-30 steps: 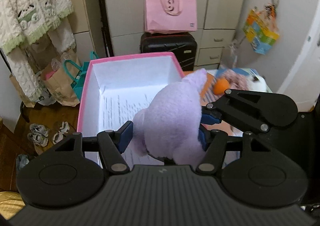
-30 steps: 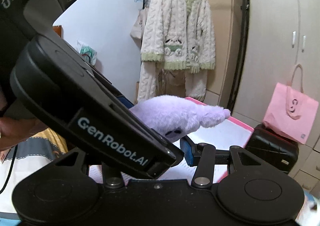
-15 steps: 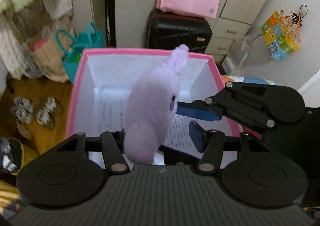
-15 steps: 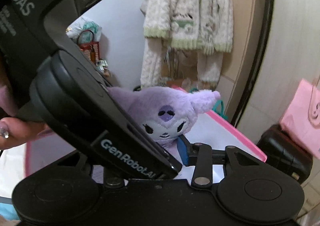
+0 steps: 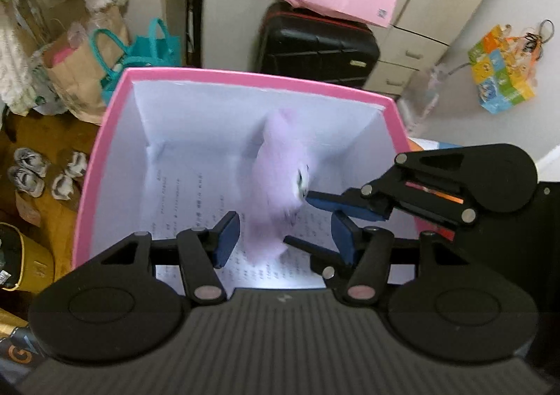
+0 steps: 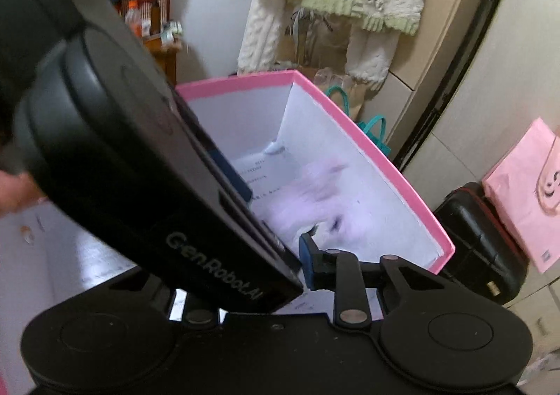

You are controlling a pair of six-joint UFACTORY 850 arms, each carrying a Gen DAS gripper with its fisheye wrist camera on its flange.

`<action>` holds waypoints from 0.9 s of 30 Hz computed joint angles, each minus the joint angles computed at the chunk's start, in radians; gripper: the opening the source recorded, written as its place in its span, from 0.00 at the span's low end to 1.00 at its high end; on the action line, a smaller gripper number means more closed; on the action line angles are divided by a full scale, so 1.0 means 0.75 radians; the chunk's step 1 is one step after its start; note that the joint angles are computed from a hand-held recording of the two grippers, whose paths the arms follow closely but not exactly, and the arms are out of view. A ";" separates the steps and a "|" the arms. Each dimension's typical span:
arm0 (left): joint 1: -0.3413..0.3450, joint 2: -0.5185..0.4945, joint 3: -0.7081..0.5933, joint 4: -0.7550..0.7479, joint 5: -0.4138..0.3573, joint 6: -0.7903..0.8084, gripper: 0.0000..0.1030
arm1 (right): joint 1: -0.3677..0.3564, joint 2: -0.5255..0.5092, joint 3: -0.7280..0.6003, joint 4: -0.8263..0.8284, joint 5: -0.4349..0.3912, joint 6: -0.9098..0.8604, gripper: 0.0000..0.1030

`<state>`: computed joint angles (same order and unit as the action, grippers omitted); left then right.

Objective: Organize soft objects
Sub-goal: 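Lift the lilac plush with the left gripper and carry it over the pink box, then open the left gripper to drop the plush into the pink box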

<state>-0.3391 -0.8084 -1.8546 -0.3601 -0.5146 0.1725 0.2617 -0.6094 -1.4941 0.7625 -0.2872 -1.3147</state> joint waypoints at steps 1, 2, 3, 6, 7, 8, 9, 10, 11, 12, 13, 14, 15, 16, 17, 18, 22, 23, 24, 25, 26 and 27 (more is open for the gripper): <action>0.003 -0.005 -0.006 0.000 0.006 0.005 0.54 | 0.001 -0.013 -0.018 -0.048 -0.006 0.043 0.27; 0.005 -0.011 -0.012 -0.001 0.009 0.010 0.53 | -0.001 -0.025 -0.035 -0.070 -0.018 0.064 0.27; 0.008 -0.014 -0.017 0.001 0.014 0.007 0.49 | -0.004 -0.041 -0.058 -0.098 -0.037 0.097 0.25; -0.002 0.001 0.006 0.121 0.068 -0.085 0.43 | -0.012 -0.069 -0.094 -0.118 -0.073 0.136 0.16; -0.005 0.003 0.009 0.164 0.084 -0.114 0.43 | -0.012 -0.079 -0.104 -0.142 -0.070 0.163 0.16; -0.008 0.012 0.022 0.214 0.103 -0.147 0.43 | -0.014 -0.085 -0.111 -0.144 -0.071 0.174 0.16; -0.010 0.018 0.029 0.245 0.108 -0.169 0.43 | -0.019 -0.087 -0.114 -0.133 -0.081 0.176 0.16; -0.011 0.022 0.031 0.272 0.109 -0.186 0.43 | -0.023 -0.082 -0.109 -0.116 -0.085 0.171 0.17; -0.014 0.040 0.053 0.303 0.124 -0.197 0.44 | -0.026 -0.074 -0.098 -0.100 -0.081 0.164 0.17; -0.015 0.056 0.073 0.327 0.142 -0.206 0.45 | -0.028 -0.056 -0.076 -0.069 -0.070 0.140 0.17; -0.016 0.074 0.097 0.356 0.159 -0.218 0.47 | -0.032 -0.036 -0.053 -0.030 -0.064 0.106 0.17; -0.018 0.094 0.121 0.384 0.173 -0.233 0.48 | -0.037 -0.009 -0.024 0.024 -0.058 0.058 0.17; -0.018 0.118 0.149 0.379 0.185 -0.214 0.50 | -0.040 0.016 0.004 0.080 -0.050 0.007 0.17; -0.015 0.140 0.174 0.338 0.193 -0.165 0.51 | -0.043 0.050 0.043 0.142 -0.036 -0.051 0.17; -0.012 0.162 0.199 0.284 0.197 -0.110 0.53 | -0.046 0.085 0.082 0.210 -0.020 -0.115 0.17; -0.011 0.182 0.223 0.251 0.205 -0.075 0.53 | -0.049 0.119 0.121 0.270 -0.006 -0.169 0.17; -0.027 0.305 0.387 0.254 0.302 -0.009 0.57 | -0.056 0.232 0.233 0.344 0.008 -0.153 0.18; -0.030 0.329 0.418 0.238 0.315 0.022 0.57 | -0.056 0.261 0.263 0.356 0.012 -0.149 0.18; -0.035 0.355 0.449 0.231 0.330 0.042 0.57 | -0.054 0.289 0.291 0.357 0.022 -0.140 0.18; -0.040 0.384 0.485 0.240 0.351 0.044 0.58 | -0.052 0.312 0.319 0.372 0.035 -0.148 0.19; -0.046 0.413 0.521 0.257 0.371 0.042 0.59 | -0.049 0.338 0.349 0.390 0.045 -0.155 0.19; -0.052 0.438 0.550 0.274 0.388 0.038 0.60 | -0.048 0.358 0.369 0.388 0.043 -0.140 0.19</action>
